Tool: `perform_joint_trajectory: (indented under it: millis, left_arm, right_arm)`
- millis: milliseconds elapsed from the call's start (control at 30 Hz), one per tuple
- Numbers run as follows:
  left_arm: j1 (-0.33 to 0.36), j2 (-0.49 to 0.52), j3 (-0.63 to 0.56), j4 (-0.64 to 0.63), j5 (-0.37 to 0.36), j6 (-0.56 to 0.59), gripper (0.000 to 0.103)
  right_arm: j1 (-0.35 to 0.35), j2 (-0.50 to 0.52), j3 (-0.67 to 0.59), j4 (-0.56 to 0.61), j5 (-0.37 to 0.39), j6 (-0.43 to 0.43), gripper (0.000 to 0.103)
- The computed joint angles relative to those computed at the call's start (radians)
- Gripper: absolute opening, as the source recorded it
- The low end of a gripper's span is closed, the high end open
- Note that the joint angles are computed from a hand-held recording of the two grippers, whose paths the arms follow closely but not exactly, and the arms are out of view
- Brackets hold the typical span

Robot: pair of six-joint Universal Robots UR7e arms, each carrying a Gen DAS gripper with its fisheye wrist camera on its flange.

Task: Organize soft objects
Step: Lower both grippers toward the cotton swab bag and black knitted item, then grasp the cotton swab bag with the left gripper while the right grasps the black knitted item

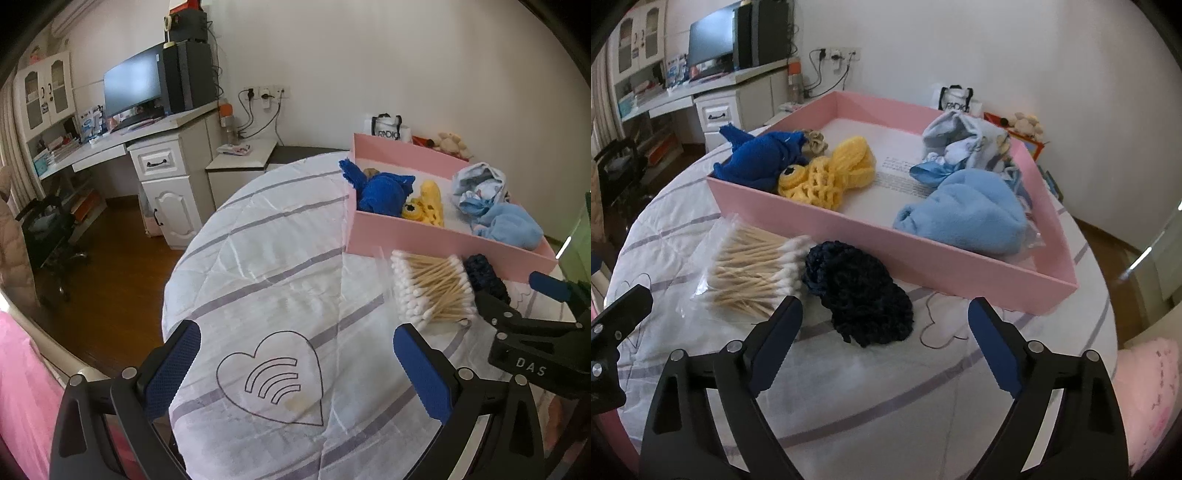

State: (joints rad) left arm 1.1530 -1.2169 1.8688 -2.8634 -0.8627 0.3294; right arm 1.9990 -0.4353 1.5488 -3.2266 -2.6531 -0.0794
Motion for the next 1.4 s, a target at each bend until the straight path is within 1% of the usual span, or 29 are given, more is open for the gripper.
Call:
perform_joint_trajectory:
  millis: [100, 133, 167, 200, 267, 300, 333, 367, 400, 433, 500, 567, 767, 833, 900, 933, 967, 1000, 1033, 1067, 1167, 1267, 1300, 1367, 1400]
  left_arm:
    - [0.006, 0.007, -0.008, 0.004, -0.018, -0.004, 0.103]
    - [0.007, 0.007, -0.009, 0.007, -0.026, -0.004, 0.103]
    - [0.008, 0.008, -0.011, 0.010, -0.032, -0.004, 0.103]
    - [0.007, 0.009, -0.012, 0.012, -0.034, -0.005, 0.103]
    - [0.006, 0.014, -0.014, 0.014, -0.030, -0.009, 0.103]
    - [0.006, 0.016, -0.015, 0.015, -0.027, -0.010, 0.103]
    - [0.002, 0.018, -0.015, 0.018, -0.024, -0.015, 0.103]
    - [0.000, 0.020, -0.016, 0.023, -0.024, -0.019, 0.103]
    - [-0.002, 0.021, -0.017, 0.027, -0.026, -0.021, 0.103]
    - [-0.005, 0.022, -0.017, 0.032, -0.030, -0.024, 0.103]
    - [-0.009, 0.025, -0.016, 0.037, -0.039, -0.029, 0.103]
    - [-0.014, 0.027, -0.017, 0.048, -0.045, -0.035, 0.103]
    - [-0.037, 0.055, -0.026, 0.063, -0.058, -0.043, 0.103]
    - [-0.042, 0.065, -0.030, 0.070, -0.065, -0.041, 0.103]
    - [-0.045, 0.079, -0.040, 0.077, -0.067, -0.041, 0.103]
    - [-0.045, 0.085, -0.045, 0.081, -0.066, -0.041, 0.103]
    - [-0.044, 0.089, -0.048, 0.083, -0.066, -0.041, 0.103]
    - [-0.044, 0.093, -0.050, 0.084, -0.063, -0.044, 0.103]
    - [-0.042, 0.098, -0.057, 0.089, -0.062, -0.046, 0.103]
    - [-0.041, 0.102, -0.062, 0.094, -0.061, -0.049, 0.103]
    - [-0.035, 0.119, -0.088, 0.118, -0.073, -0.062, 0.103]
    - [-0.032, 0.136, -0.112, 0.131, -0.082, -0.074, 0.103]
    - [-0.031, 0.145, -0.119, 0.131, -0.084, -0.073, 0.103]
    - [-0.030, 0.157, -0.131, 0.136, -0.085, -0.069, 0.103]
    - [-0.031, 0.163, -0.135, 0.139, -0.082, -0.067, 0.103]
  right_arm:
    - [-0.007, 0.005, -0.011, 0.009, 0.009, -0.009, 0.088]
    - [-0.009, 0.005, -0.014, 0.019, 0.016, -0.008, 0.084]
    - [-0.012, 0.005, -0.016, 0.030, 0.023, -0.008, 0.075]
    - [-0.015, 0.004, -0.016, 0.041, 0.032, -0.007, 0.070]
    - [-0.023, -0.004, -0.006, 0.070, 0.063, 0.013, 0.046]
    - [-0.027, -0.010, 0.003, 0.062, 0.087, 0.015, 0.044]
    - [-0.028, -0.014, 0.012, 0.044, 0.099, 0.011, 0.040]
    - [-0.027, -0.017, 0.019, 0.035, 0.100, 0.012, 0.031]
    - [-0.027, -0.023, 0.028, 0.029, 0.104, 0.014, 0.027]
    - [-0.027, -0.030, 0.038, 0.025, 0.109, 0.016, 0.023]
    - [-0.028, -0.050, 0.067, 0.012, 0.119, 0.023, 0.022]
    - [-0.028, -0.070, 0.097, -0.014, 0.116, 0.027, 0.019]
    - [-0.023, -0.123, 0.186, -0.068, 0.090, 0.014, 0.019]
    - [-0.021, -0.144, 0.219, -0.065, 0.086, 0.034, 0.019]
    - [-0.024, -0.168, 0.250, -0.049, 0.082, 0.046, 0.023]
    - [-0.023, -0.169, 0.256, -0.066, 0.070, 0.034, 0.037]
    - [-0.024, -0.167, 0.256, -0.078, 0.055, 0.019, 0.062]
    - [-0.023, -0.155, 0.249, -0.110, 0.026, -0.013, 0.073]
    - [-0.021, -0.144, 0.240, -0.138, 0.008, -0.040, 0.081]
    - [-0.021, -0.139, 0.235, -0.155, -0.001, -0.058, 0.079]
    - [-0.030, -0.155, 0.239, -0.140, 0.061, -0.062, 0.079]
    - [-0.036, -0.133, 0.212, -0.126, 0.083, -0.103, 0.079]
    - [-0.039, -0.123, 0.202, -0.112, 0.085, -0.106, 0.078]
    - [-0.051, -0.120, 0.196, -0.071, 0.109, -0.091, 0.072]
    - [-0.055, -0.120, 0.199, -0.093, 0.124, -0.100, 0.072]
